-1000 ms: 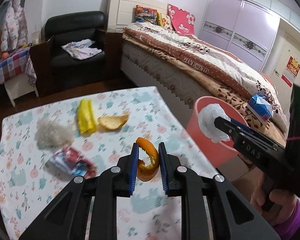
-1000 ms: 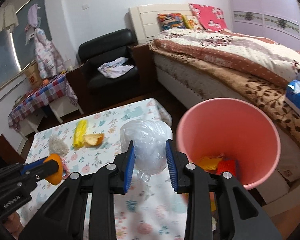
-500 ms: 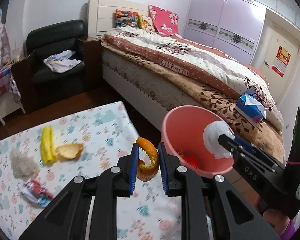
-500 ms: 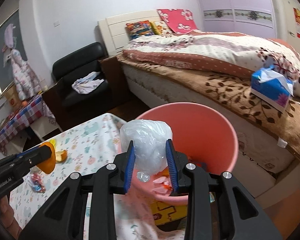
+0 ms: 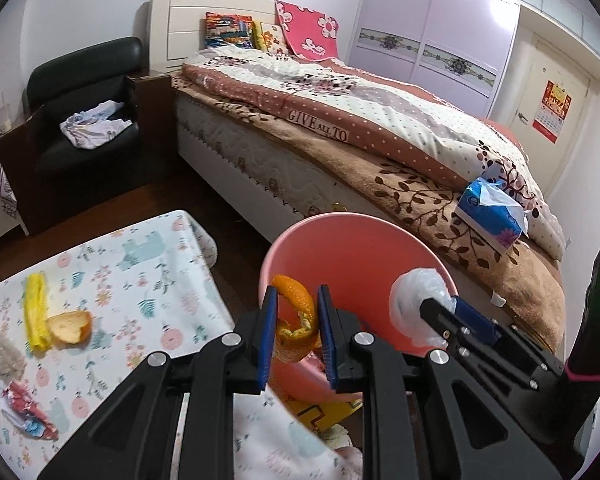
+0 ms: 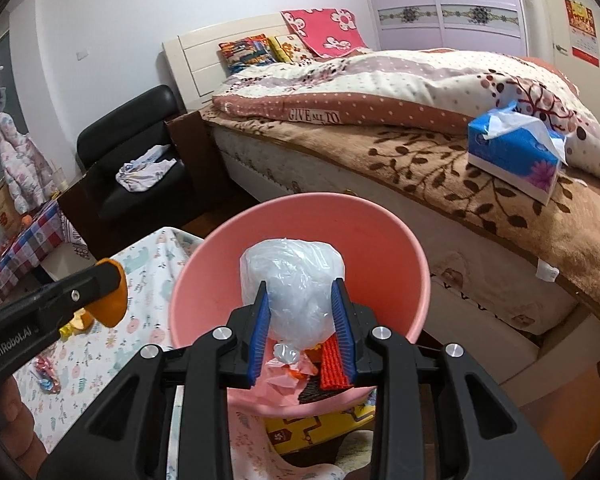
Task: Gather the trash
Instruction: 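Carry the orange peel and plastic bag over the pink bucket, then open both tools to drop the peel and bag into the bucket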
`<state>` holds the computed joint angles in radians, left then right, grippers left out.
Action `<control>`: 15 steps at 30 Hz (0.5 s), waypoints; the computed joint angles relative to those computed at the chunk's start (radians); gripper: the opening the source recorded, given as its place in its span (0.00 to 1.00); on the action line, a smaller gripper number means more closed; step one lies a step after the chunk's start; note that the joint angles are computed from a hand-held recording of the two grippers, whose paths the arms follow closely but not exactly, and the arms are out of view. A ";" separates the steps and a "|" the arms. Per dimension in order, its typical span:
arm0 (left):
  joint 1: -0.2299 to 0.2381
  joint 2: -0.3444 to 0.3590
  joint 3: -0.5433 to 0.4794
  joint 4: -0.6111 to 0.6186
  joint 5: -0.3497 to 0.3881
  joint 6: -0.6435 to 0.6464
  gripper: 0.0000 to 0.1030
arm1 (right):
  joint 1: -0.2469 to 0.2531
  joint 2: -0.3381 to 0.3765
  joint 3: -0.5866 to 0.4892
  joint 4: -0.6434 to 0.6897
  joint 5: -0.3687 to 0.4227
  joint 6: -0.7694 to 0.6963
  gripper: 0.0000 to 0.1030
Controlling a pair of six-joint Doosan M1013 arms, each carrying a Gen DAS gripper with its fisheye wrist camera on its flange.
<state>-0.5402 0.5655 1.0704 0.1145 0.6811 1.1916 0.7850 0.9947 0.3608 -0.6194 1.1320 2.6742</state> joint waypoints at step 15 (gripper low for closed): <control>0.009 0.082 -0.089 -0.132 0.058 0.081 0.25 | -0.021 0.005 0.018 0.051 0.005 0.007 0.30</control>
